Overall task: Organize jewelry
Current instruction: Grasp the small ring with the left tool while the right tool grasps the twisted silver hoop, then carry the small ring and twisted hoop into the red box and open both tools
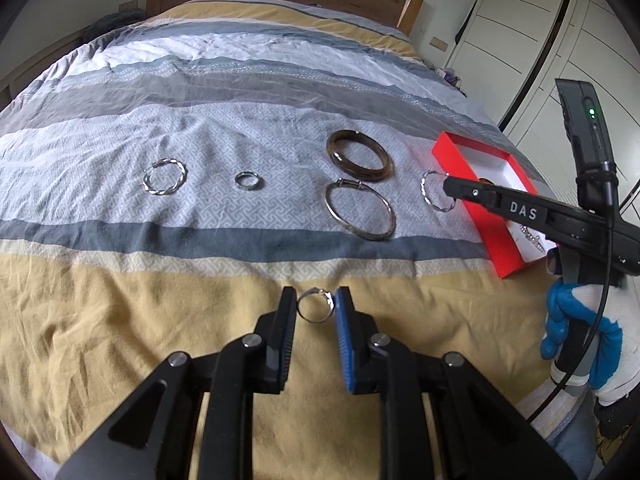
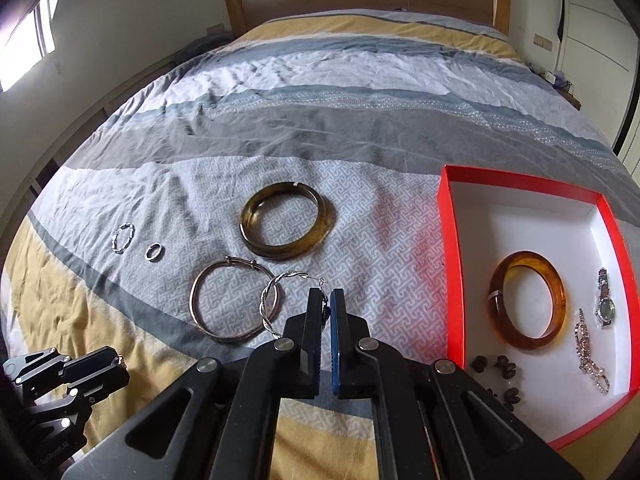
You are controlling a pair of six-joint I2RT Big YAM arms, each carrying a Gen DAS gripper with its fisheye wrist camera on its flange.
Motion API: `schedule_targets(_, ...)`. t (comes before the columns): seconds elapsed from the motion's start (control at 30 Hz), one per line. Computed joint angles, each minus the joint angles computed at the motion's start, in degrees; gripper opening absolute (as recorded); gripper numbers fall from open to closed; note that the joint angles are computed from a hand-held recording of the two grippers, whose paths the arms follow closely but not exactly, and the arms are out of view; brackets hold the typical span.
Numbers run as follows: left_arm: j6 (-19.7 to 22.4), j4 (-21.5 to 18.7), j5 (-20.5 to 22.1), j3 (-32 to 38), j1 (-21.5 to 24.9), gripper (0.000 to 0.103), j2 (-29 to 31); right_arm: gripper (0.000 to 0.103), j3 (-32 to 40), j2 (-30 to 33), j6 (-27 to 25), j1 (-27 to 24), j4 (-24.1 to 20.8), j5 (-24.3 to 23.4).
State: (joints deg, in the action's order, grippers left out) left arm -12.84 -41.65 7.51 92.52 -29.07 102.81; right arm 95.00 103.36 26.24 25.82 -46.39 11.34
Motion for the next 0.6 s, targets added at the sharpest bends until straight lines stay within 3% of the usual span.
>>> schedule_targets(0.37, -0.14, -0.47, -0.69, 0.14, -1.94, 0.018, -3.71, 0.004, -5.66, -8.91, 0.42, 0.14, 1.12, 2.64)
schedule_targets(0.6, 0.08, -1.83, 0.02, 4.03, -4.85, 0.018, -2.38, 0.004, -12.43, -16.28, 1.00, -2.69, 1.43, 3.80)
